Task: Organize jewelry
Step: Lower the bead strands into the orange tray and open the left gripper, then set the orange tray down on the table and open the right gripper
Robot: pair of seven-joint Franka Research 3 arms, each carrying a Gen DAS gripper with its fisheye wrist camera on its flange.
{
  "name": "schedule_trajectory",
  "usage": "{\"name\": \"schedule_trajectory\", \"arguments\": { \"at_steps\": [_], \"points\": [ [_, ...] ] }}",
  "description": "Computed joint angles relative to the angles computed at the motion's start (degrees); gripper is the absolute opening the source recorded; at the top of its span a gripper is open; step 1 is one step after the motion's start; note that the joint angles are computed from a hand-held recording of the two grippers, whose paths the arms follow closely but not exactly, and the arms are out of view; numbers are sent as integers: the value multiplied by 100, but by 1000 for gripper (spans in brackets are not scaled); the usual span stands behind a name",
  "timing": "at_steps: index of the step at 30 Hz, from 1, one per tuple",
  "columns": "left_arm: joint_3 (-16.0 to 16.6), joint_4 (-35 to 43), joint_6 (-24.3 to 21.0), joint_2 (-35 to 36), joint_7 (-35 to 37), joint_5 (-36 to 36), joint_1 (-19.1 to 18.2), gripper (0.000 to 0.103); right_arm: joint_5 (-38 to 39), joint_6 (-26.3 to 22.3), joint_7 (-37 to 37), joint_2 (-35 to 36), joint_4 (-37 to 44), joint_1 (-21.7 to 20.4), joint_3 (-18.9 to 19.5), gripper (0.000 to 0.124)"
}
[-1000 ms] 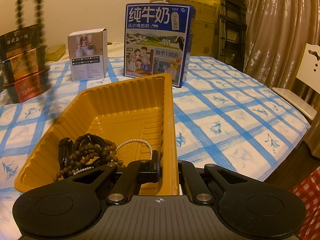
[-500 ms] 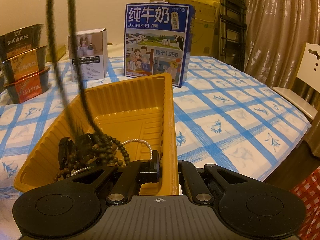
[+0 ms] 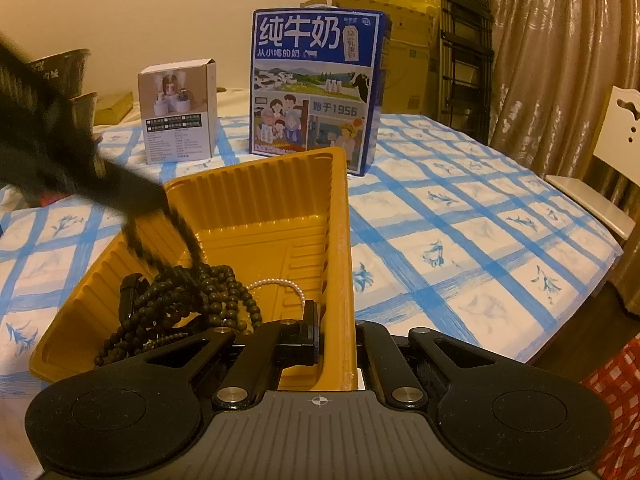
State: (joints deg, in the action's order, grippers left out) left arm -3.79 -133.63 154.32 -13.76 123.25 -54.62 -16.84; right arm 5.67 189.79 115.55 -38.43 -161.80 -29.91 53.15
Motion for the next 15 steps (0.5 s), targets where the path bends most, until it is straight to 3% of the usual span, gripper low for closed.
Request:
{"name": "schedule_trajectory", "arguments": {
  "at_steps": [3,7,12,15],
  "points": [
    [-109,-88,105,87,-112,329,60,6,-1,-4,20,3,8,-29,26,3],
    [-246,-408,645,18,-419,1080,65,17,-10,-6,31,4,14,-43,33,3],
    [-56,-795,1070,-182,-720,1461,-131,22,-19,3,44,6,13,-53,42,3],
    [-32,-1104,1396,-389,-1178,1885,-67,22,-12,8,57,11,12,-54,44,3]
  ]
}}
